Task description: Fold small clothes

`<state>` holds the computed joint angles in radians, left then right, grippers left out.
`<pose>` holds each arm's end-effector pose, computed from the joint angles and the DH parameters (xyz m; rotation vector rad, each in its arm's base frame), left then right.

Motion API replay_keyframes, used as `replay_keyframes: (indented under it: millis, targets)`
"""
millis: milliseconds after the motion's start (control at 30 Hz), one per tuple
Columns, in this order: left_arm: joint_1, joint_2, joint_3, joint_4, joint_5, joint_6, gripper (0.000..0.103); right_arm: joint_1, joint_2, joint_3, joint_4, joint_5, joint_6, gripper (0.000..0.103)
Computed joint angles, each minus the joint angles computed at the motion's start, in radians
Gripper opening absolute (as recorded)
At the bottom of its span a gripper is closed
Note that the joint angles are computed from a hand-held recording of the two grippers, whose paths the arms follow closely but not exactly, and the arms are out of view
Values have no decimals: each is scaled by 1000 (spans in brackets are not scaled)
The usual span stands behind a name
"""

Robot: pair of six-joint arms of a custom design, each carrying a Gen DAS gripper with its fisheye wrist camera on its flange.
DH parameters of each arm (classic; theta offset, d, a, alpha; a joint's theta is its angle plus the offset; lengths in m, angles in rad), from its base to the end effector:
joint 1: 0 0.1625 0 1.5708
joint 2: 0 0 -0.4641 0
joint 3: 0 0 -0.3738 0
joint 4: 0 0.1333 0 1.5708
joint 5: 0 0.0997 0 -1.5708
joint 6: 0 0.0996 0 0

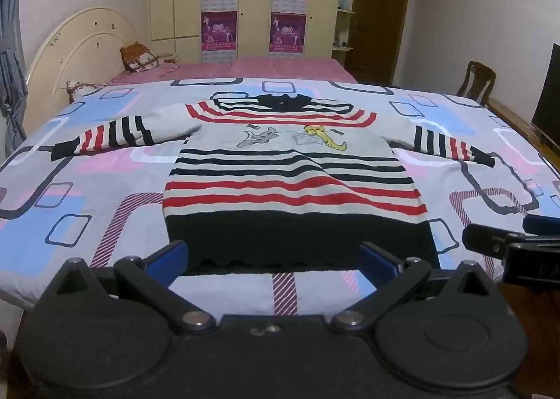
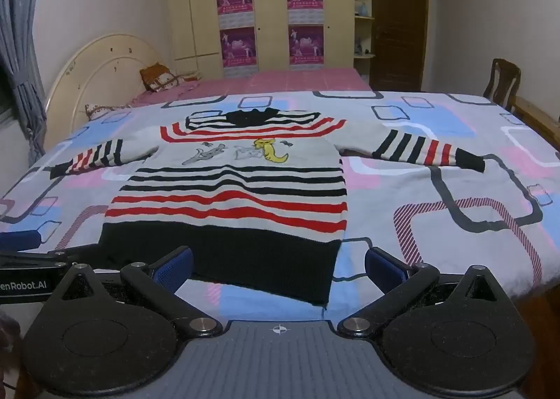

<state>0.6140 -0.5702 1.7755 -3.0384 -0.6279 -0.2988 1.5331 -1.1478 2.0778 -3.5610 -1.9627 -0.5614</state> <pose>-0.3964 -0.5411 0.0333 0.6095 2.2743 -0.9543 0.0747 -0.5462 0.3280 0.3280 -2.2298 1.1224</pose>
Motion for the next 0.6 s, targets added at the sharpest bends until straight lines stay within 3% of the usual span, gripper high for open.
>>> replay_keyframes:
  millis: [600]
  targets:
    - [-1,-5,-3,18,5,-8,103,11,1,-4,9,-10,10,103]
